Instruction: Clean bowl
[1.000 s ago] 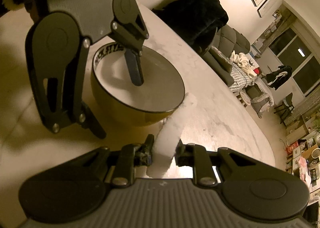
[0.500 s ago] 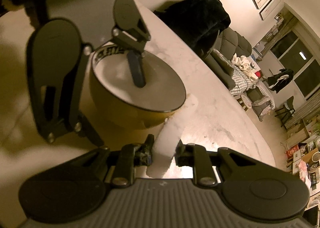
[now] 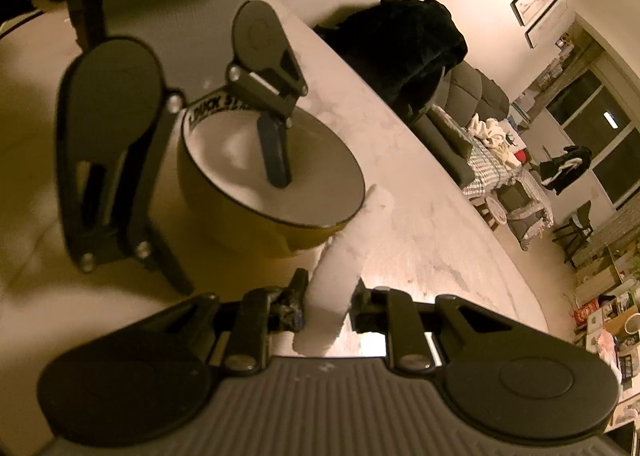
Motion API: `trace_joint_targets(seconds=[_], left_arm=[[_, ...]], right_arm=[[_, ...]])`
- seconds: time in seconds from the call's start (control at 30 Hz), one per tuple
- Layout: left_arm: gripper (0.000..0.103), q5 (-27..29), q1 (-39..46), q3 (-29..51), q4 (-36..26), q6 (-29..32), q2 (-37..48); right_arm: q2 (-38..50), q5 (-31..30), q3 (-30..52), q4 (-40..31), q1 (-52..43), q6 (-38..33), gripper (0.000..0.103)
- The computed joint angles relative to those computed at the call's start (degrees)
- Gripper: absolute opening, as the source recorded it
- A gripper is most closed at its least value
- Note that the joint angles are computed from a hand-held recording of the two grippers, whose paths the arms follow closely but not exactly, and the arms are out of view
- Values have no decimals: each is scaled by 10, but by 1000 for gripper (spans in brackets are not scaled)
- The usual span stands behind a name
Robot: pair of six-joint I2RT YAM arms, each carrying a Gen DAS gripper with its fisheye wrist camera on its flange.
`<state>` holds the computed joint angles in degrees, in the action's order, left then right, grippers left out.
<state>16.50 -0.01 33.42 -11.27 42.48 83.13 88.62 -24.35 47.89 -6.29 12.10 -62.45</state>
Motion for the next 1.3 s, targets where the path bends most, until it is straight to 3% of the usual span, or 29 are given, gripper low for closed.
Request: trace_joint_targets(seconds=[0.53,0.97,1.3], left_arm=[[100,1,5,-26,11,-3,-22],[103,-4,1,-20,29,-22,-7],[103,-11,-5,-28,55,-32,-4]], right_arm=[[-47,-23,-33,-31,-16,-27,22],[45,4,23,8,12,4,22],[64,6,42,13,24,-1,22]])
